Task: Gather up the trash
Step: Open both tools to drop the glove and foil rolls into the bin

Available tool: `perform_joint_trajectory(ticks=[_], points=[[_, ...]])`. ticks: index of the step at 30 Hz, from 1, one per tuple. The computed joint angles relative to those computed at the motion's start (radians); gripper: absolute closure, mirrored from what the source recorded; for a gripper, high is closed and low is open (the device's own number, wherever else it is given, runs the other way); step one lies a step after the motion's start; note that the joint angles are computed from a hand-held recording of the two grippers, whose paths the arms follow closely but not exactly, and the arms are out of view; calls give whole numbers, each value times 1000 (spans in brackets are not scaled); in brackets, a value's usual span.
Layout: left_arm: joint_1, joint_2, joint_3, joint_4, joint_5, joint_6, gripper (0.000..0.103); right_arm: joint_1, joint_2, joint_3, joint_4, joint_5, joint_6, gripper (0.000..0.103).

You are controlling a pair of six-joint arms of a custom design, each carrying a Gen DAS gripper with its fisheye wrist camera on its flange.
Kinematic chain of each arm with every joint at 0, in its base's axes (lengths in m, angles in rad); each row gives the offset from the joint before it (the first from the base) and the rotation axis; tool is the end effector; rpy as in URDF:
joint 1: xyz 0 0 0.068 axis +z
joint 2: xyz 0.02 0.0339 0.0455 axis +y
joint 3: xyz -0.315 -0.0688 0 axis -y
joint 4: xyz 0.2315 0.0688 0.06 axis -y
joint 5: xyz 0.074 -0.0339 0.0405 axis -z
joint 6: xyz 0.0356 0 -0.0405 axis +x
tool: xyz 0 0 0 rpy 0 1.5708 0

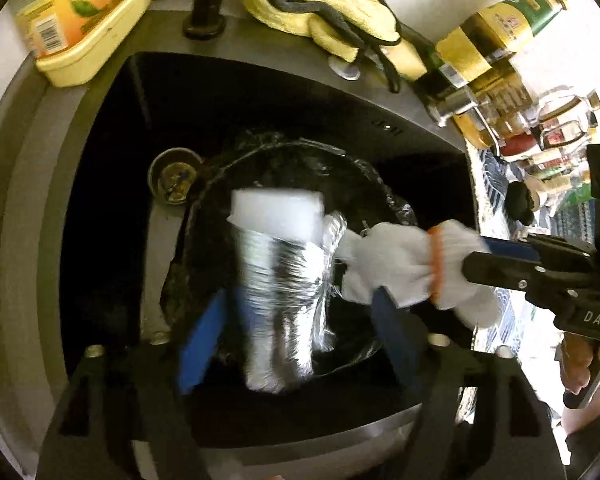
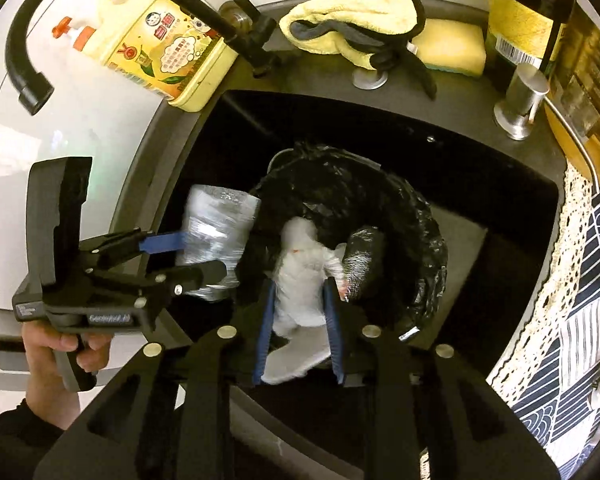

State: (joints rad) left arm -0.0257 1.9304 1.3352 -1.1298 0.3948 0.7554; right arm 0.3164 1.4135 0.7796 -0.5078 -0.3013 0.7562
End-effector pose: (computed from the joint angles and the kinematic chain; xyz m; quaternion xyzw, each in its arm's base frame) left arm 0.3393 -0.0224 0.2226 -0.3582 -0.9098 0.2096 0.0008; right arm 0.2226 0.0840 0.2376 0.1795 0.9497 0.2336 0.1060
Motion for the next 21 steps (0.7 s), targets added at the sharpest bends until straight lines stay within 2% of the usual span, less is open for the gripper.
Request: perform_joint_trajectory(ticks=[1,2,16,21], points=[[-4,5,5,-6,1,3,28,-6,0,-2,0,0,7,63],[-9,6,6,-2,-2,3,28,-13,-6,-5,2,-3,11,62],[-9,-21,-1,-10,-9,17,28,-1,-120,-40,-46,36,61,62],[6,-52,-14,-36,16,38,28,34,-180,-44,-65,70,87,61]])
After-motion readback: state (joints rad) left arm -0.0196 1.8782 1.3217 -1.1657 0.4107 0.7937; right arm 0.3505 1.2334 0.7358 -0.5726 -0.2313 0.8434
